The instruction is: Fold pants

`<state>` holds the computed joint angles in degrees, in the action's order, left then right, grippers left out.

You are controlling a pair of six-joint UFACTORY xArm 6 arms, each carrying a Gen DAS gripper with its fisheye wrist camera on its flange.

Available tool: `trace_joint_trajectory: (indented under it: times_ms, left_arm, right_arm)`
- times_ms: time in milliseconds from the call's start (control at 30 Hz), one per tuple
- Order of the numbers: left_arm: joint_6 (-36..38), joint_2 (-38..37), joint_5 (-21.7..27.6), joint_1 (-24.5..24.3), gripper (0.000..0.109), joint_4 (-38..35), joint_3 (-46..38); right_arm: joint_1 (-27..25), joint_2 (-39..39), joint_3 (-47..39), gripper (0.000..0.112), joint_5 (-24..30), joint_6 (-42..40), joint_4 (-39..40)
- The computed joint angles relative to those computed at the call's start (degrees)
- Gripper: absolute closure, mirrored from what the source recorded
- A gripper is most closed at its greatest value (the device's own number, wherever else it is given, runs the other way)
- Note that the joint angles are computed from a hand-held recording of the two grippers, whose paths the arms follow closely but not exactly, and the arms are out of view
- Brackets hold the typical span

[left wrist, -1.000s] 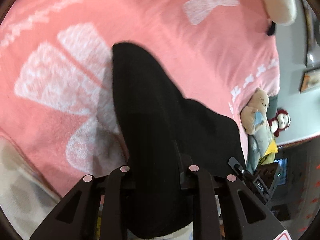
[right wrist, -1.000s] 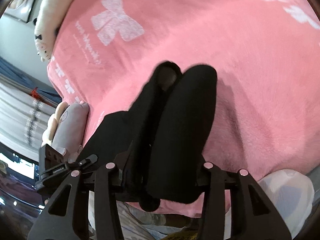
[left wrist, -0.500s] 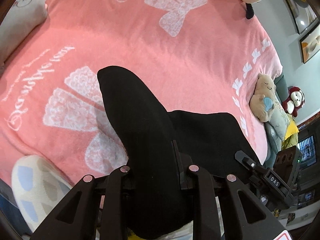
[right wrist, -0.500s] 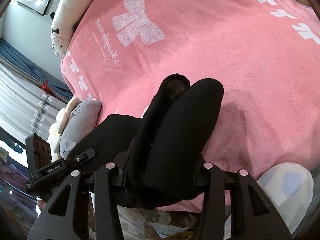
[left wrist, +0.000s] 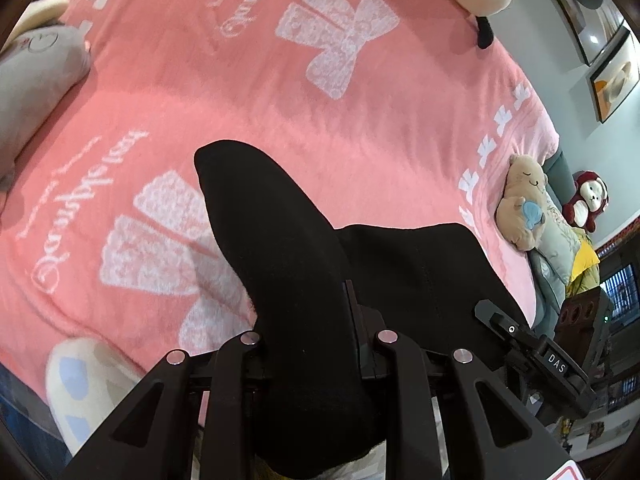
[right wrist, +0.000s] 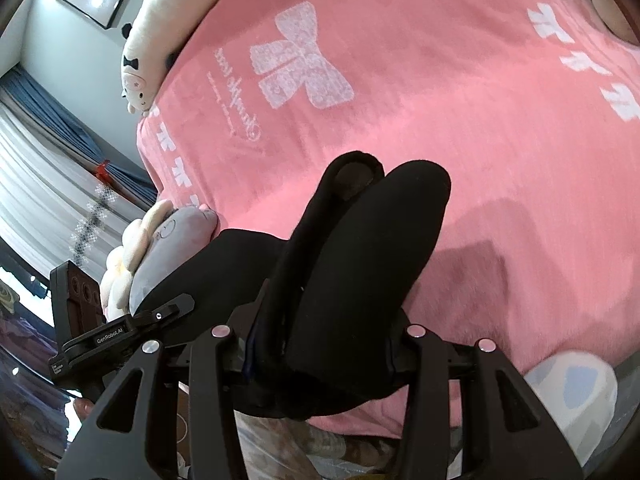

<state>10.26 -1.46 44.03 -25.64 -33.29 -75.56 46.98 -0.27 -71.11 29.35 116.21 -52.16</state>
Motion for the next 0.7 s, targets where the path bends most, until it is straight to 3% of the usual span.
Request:
trace_joint_trajectory:
  times_ms: [433,700]
  left_arm:
    - [1.24,10.23,-0.36,0.17,0.09,2.06,-17.17]
    - [1.48,19.4,-0.92,-0.09,0.09,4.19,-30.78]
  right_arm:
    - [-4.42,4.83,-12.12,0.07,2.63,-12.22,0.07]
    - [-8.86,9.01,-18.95,0.07,0.3,-16.22,-1.22]
